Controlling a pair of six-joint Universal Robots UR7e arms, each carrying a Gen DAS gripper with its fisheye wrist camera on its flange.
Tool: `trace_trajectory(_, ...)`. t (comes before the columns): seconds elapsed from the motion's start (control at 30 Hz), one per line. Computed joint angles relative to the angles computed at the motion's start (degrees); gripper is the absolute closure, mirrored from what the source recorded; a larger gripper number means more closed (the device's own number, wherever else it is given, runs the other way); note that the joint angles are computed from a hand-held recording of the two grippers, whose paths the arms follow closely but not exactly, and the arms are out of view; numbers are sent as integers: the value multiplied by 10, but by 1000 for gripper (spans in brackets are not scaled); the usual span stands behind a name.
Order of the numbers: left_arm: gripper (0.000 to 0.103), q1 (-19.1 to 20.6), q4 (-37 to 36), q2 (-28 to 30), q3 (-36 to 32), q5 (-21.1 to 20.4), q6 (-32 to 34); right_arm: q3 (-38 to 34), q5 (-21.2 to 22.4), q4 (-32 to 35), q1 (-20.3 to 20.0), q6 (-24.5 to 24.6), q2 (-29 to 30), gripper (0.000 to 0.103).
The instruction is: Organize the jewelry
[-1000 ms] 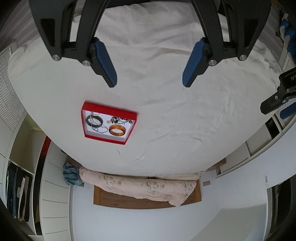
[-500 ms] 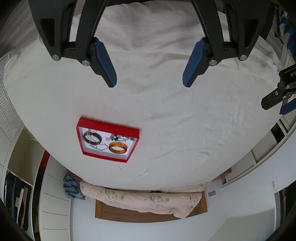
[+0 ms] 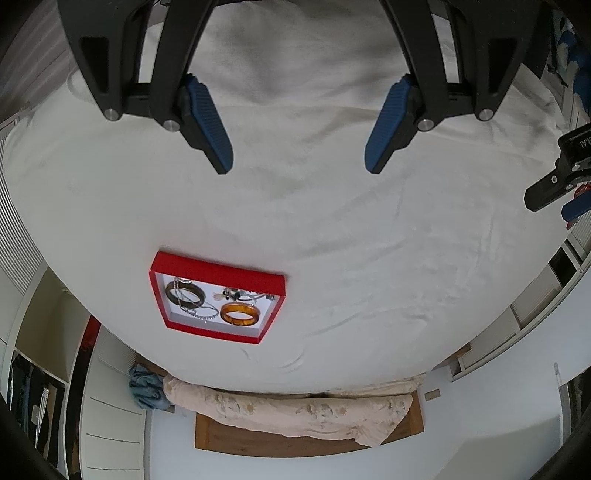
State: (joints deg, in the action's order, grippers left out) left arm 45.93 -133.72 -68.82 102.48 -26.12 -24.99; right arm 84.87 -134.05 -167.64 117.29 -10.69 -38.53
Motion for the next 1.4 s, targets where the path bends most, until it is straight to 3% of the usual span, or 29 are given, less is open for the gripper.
trace_trajectory(1.4,3,1,-16,-4,8,-3,14,2,1,-5,-2,-2,-1,31)
